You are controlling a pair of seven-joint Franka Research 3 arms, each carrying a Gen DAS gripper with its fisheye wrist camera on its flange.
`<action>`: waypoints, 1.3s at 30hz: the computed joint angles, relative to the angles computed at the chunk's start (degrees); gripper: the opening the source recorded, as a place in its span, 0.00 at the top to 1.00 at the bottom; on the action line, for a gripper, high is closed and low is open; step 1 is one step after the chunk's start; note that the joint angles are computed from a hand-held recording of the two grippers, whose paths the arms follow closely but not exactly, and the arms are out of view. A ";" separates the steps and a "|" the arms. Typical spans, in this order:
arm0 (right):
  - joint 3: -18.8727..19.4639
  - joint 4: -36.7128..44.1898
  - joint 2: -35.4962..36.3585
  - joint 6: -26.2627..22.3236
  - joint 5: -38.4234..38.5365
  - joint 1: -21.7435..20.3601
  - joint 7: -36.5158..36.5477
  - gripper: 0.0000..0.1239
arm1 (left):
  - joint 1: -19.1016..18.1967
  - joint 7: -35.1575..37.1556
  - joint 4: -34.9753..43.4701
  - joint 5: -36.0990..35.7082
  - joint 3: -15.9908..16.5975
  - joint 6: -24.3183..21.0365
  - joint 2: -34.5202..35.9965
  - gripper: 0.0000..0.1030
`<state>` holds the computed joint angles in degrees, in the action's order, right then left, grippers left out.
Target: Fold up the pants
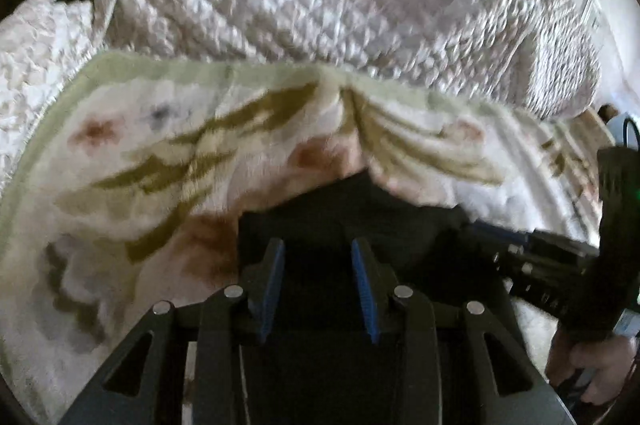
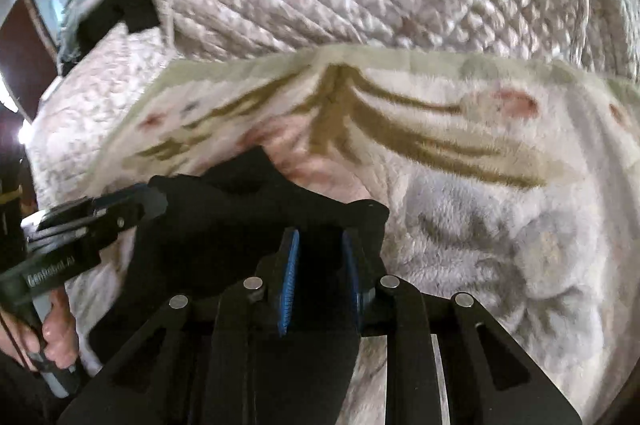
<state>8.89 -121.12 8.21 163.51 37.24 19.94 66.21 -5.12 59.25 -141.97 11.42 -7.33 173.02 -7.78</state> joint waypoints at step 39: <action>-2.62 -16.41 -13.13 10.49 21.05 10.18 -23.44 0.81 | 10.17 -14.22 -13.03 17.72 -10.34 5.29 -12.41 0.85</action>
<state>6.26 -137.53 -4.92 174.00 58.29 30.12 42.78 5.06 45.03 -155.00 29.14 -17.67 178.30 -20.19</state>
